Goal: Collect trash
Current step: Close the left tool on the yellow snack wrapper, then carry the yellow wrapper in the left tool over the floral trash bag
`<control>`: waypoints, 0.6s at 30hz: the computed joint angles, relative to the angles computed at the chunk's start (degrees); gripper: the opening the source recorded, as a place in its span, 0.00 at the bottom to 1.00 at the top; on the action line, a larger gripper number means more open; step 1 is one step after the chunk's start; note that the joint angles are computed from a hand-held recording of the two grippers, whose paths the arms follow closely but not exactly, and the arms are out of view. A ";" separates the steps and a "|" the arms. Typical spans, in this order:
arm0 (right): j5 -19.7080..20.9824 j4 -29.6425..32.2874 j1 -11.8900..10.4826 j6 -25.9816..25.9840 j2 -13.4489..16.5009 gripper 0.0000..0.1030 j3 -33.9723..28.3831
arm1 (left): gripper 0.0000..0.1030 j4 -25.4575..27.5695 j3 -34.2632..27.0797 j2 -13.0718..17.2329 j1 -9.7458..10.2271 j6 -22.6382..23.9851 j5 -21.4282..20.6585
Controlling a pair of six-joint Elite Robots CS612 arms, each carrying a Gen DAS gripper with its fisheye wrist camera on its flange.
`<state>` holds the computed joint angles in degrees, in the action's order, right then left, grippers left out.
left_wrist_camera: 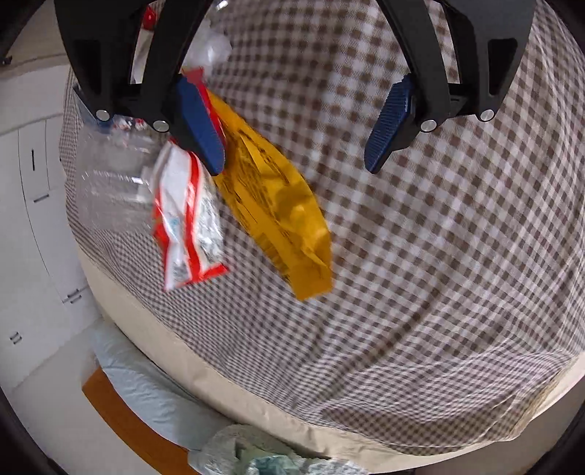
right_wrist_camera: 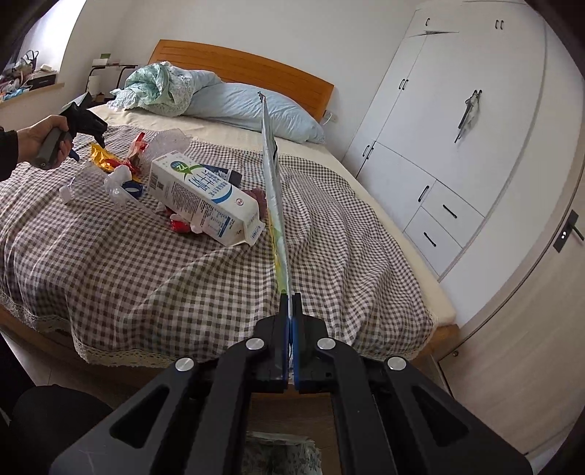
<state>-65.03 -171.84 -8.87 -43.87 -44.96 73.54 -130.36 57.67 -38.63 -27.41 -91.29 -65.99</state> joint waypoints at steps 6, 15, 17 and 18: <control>-2.99 3.42 1.31 -0.58 2.31 0.01 -3.16 | 0.72 -3.43 0.18 1.08 2.06 -1.36 0.89; -2.82 4.82 1.77 -0.59 3.26 0.01 -4.92 | 0.05 -3.11 -1.08 -0.61 -0.59 5.39 14.08; -2.23 4.70 1.64 -0.05 2.99 0.01 -4.73 | 0.05 -2.00 -1.65 -1.41 -2.28 9.02 19.05; -1.58 4.65 1.51 0.35 2.82 0.01 -4.60 | 0.05 -0.34 -2.41 -1.65 -3.17 10.89 21.42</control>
<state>-66.61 -167.19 -7.36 -43.53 -42.14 68.93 -130.70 55.26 -40.28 -30.58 -80.40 -44.58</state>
